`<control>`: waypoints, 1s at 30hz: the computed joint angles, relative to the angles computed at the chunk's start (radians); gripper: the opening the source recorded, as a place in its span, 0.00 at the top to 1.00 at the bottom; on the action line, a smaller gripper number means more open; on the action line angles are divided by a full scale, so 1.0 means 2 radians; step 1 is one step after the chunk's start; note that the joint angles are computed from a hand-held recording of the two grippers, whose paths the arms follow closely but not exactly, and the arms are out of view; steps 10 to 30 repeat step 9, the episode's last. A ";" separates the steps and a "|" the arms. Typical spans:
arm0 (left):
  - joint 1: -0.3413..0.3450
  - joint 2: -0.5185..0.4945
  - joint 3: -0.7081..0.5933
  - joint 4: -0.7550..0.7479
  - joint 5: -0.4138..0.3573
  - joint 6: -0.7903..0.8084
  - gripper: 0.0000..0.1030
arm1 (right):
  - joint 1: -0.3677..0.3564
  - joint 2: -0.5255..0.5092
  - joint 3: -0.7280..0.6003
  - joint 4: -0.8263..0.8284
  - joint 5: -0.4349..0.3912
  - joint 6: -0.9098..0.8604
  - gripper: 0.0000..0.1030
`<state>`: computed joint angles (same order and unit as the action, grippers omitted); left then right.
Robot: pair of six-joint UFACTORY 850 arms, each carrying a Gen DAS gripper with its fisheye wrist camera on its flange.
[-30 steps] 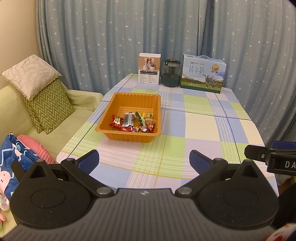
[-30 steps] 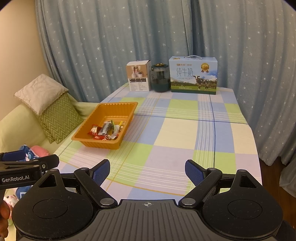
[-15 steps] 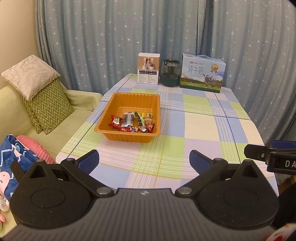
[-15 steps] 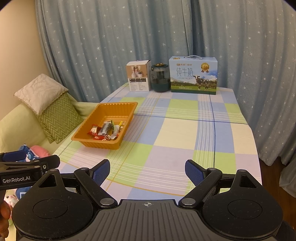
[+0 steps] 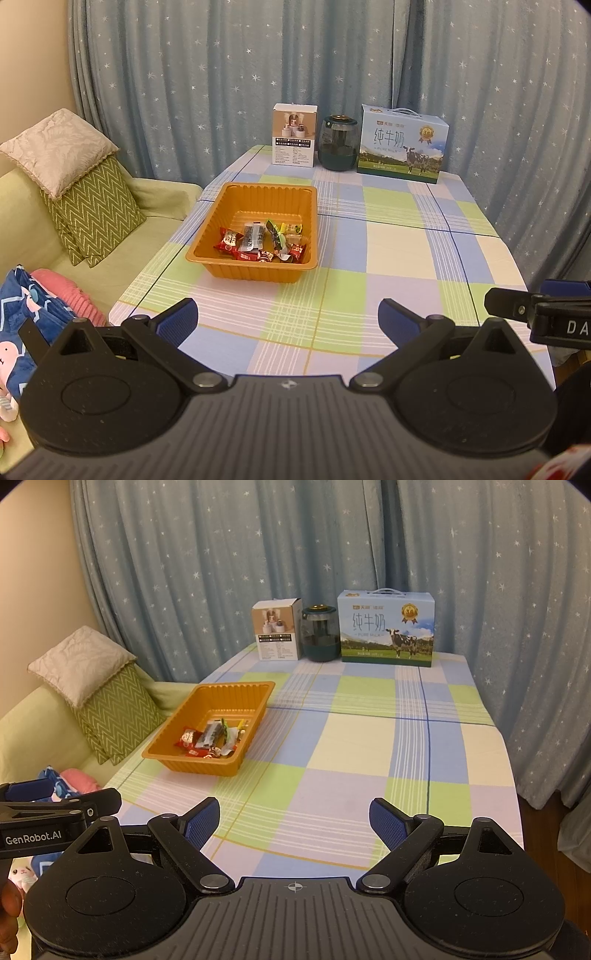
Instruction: Organize snacks
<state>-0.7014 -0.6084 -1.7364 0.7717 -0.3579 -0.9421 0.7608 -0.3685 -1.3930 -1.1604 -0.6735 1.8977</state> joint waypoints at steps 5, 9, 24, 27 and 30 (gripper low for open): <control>0.000 0.001 0.003 0.012 0.006 -0.013 0.00 | 0.000 0.000 0.000 0.001 0.000 -0.001 0.15; 0.000 0.000 0.005 0.023 0.010 -0.028 0.00 | 0.000 0.000 -0.001 0.002 -0.001 -0.002 0.15; 0.000 0.000 0.005 0.023 0.010 -0.028 0.00 | 0.000 0.000 -0.001 0.002 -0.001 -0.002 0.15; 0.000 0.000 0.005 0.023 0.010 -0.028 0.00 | 0.000 0.000 -0.001 0.002 -0.001 -0.002 0.15; 0.000 0.000 0.005 0.023 0.010 -0.028 0.00 | 0.000 0.000 -0.001 0.002 -0.001 -0.002 0.15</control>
